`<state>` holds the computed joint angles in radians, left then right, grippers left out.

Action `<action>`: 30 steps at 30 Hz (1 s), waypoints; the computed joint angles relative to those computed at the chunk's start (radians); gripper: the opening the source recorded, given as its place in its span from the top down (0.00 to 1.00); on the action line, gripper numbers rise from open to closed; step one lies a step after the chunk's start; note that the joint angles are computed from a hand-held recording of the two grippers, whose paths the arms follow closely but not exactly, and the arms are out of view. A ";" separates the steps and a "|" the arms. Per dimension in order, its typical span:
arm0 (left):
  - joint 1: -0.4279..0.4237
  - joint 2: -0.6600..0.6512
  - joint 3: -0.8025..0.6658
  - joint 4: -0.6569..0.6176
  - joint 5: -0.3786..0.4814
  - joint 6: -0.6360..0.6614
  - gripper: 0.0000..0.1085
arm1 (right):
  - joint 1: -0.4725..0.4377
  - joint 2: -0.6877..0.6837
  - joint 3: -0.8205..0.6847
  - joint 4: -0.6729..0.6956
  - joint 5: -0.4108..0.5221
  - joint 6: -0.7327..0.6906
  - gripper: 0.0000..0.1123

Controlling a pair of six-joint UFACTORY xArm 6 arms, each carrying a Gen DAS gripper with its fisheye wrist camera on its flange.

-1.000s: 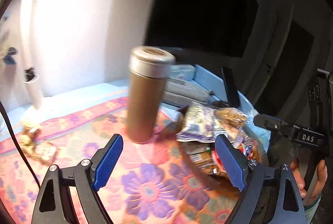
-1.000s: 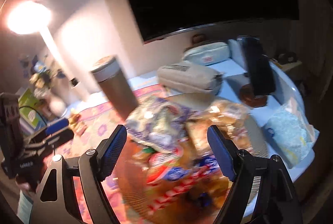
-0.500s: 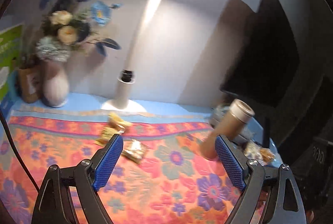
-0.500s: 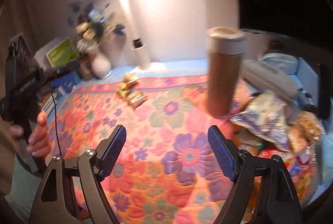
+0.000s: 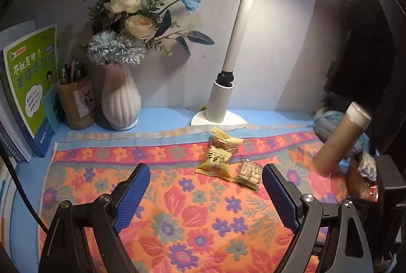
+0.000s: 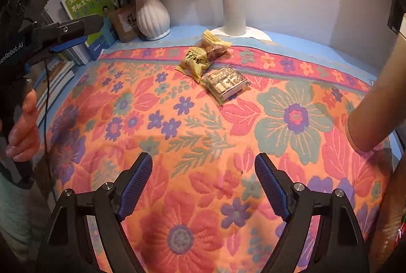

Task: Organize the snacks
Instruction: 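Move both open tools back over the last two snacks, then grasp the brown square packet with the right tool while the left tool grasps the yellow peanut bag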

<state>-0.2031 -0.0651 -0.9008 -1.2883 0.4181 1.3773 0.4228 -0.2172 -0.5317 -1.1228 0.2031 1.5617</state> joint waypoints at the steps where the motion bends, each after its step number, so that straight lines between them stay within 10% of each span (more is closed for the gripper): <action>1: -0.009 0.030 -0.024 0.029 -0.028 -0.012 0.19 | -0.024 0.032 -0.022 -0.047 -0.011 0.026 0.26; 9: -0.021 0.261 -0.271 0.198 0.024 -0.150 0.19 | -0.178 0.288 -0.248 -0.427 -0.084 0.224 0.26; 23: -0.097 0.567 -0.482 0.310 0.070 -0.231 0.19 | -0.193 0.455 -0.405 -0.251 -0.108 -0.084 0.24; 30: -0.126 0.566 -0.460 0.303 -0.005 -0.200 0.47 | -0.185 0.445 -0.416 -0.417 -0.076 0.074 0.46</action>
